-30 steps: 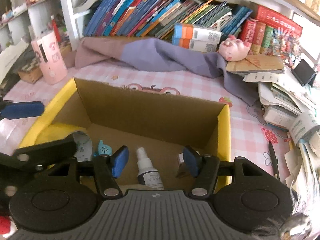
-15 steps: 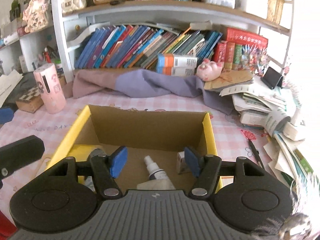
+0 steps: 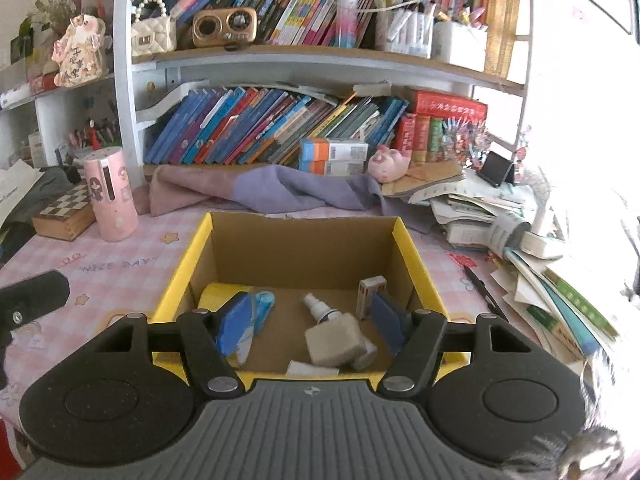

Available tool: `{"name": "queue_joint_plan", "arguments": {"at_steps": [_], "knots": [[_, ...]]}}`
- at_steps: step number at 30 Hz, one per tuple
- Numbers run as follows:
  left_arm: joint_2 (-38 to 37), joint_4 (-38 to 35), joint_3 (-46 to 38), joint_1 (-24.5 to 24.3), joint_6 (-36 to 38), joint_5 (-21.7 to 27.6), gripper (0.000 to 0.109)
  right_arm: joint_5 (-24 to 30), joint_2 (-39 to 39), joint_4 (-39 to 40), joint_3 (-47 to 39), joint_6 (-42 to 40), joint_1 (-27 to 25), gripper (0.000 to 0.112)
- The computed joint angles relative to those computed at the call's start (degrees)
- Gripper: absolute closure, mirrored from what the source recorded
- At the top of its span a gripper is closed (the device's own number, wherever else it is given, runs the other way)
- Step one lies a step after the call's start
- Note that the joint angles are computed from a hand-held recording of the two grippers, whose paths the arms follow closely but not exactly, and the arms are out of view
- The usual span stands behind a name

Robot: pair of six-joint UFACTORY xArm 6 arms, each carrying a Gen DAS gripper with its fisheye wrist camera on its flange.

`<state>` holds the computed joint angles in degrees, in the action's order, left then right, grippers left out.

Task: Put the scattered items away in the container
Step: 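Withdraw both tools up and away from the yellow box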

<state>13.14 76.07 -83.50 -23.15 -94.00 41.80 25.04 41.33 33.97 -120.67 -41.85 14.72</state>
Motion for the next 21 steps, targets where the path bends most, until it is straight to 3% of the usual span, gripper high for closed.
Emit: {"name": "queue_joint_plan", "arguments": {"at_steps": [5, 9, 21], "knots": [[-5.5, 0.7, 7.2, -1.0, -2.1, 0.9, 0.006, -10.0, -10.2, 9.1, 17.3, -7.3, 2.5, 0.047], [-8.6, 0.6, 11.4, -1.6, -2.7, 1.2, 0.006, -15.6, -14.8, 11.8, 25.2, -7.9, 4.0, 0.046], [-13.0, -1.1, 17.0, -3.4, -2.0, 1.8, 0.006, -21.8, -24.2, -1.9, 41.0, 11.0, 4.2, 0.038]]}}
